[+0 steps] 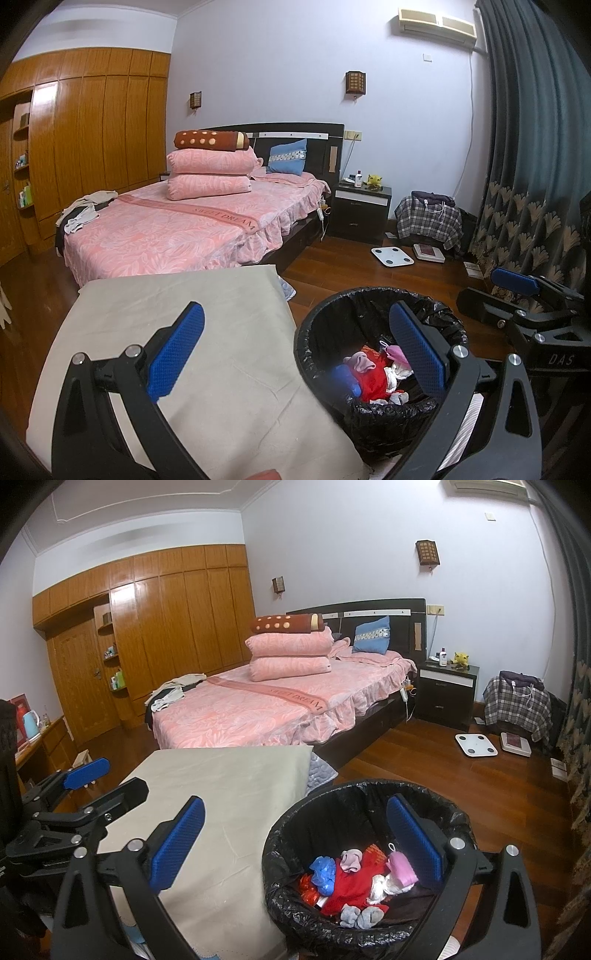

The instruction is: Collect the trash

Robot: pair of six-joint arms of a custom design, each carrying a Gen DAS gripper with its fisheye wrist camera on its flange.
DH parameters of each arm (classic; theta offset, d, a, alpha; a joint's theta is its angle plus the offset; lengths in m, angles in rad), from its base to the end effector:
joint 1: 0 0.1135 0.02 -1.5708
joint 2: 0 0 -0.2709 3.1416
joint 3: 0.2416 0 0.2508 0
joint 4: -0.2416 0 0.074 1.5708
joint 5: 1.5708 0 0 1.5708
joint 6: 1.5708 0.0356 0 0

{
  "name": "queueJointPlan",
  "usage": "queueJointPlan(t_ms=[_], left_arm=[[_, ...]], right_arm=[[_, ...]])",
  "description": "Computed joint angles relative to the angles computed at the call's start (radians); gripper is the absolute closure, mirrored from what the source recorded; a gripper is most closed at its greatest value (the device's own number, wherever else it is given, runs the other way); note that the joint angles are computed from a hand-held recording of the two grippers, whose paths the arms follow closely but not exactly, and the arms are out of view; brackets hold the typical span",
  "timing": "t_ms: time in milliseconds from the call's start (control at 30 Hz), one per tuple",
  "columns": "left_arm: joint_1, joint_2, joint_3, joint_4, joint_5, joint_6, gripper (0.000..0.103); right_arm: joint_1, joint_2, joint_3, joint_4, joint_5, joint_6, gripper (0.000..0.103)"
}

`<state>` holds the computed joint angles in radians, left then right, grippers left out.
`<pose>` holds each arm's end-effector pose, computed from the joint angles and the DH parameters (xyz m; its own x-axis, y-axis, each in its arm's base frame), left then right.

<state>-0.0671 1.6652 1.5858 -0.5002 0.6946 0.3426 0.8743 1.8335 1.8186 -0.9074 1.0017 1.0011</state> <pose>0.3755 -0.0481 0.3682 -0.3179 0.2800 -0.9058 0.7354 0.6759 -0.0491 0.2739 0.2807 0.3572 -0.3490 0.2900 -0.8911 0.3837 0.9118 0.1465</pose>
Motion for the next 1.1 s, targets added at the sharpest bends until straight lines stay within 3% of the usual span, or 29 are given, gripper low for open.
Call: queueJointPlan(t_ms=[1100], left_arm=[[0.03, 0.014, 0.006, -0.021, 0.017, 0.031, 0.006]], right_arm=[[0.006, 0.02, -0.034, 0.035, -0.016, 0.025, 0.006]])
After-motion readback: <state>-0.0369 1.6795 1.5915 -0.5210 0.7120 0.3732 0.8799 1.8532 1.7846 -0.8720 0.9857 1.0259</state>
